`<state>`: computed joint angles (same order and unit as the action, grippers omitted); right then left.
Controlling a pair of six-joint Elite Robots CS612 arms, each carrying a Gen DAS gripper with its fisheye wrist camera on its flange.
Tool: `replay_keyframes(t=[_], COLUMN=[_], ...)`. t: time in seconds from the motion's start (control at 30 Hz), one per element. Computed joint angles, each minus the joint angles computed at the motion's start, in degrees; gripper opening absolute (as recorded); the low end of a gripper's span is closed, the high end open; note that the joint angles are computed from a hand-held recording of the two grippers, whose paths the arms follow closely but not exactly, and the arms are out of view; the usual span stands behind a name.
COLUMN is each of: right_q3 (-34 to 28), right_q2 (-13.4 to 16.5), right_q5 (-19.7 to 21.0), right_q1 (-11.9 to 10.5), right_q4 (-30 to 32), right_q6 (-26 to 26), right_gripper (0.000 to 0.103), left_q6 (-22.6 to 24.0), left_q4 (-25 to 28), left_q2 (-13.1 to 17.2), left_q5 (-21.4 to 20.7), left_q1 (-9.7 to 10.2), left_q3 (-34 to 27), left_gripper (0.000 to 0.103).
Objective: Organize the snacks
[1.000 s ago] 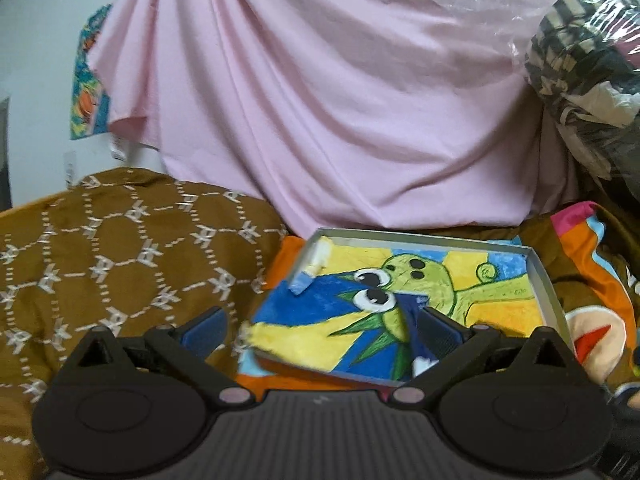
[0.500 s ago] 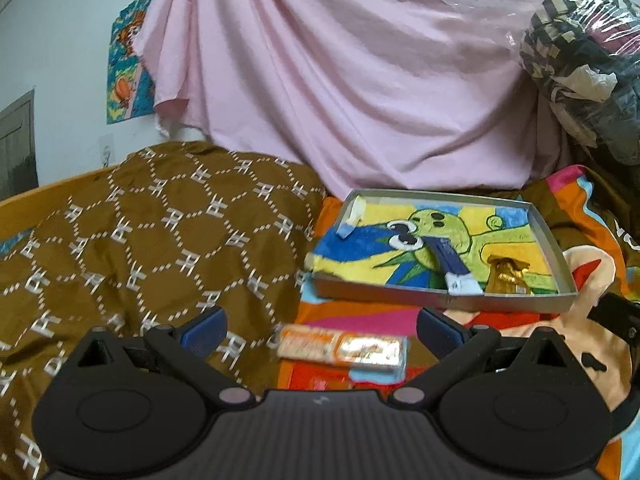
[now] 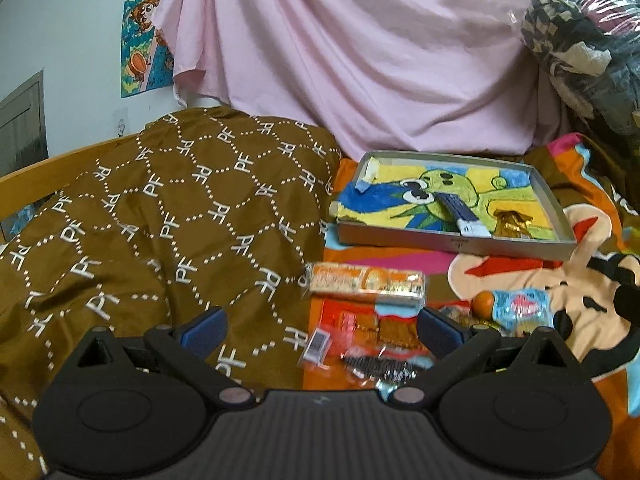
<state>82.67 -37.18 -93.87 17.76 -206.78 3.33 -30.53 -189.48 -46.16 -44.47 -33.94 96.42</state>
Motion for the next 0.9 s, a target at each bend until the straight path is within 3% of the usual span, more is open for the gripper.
replay_keyframes(t=[0.03, 0.63, 0.9], right_q3=[0.30, 3.53, 3.61], right_q2=[-0.20, -2.14, -2.60], right_q5=[0.03, 0.60, 0.69], right_q1=[0.04, 0.75, 0.77], right_q4=[0.17, 4.61, 9.31], right_q6=[-0.12, -0.34, -0.81], right_gripper=[0.102, 0.102, 0.102], left_q6=[-0.24, -4.48, -4.51], left_q4=[0.30, 4.65, 6.82], left_q2=[-0.14, -2.13, -2.24], left_q5=[0.00, -0.41, -0.83], left_q1=[-0.04, -0.62, -0.76], left_q3=[0.24, 4.33, 4.83], left_gripper=[0.103, 0.103, 0.103])
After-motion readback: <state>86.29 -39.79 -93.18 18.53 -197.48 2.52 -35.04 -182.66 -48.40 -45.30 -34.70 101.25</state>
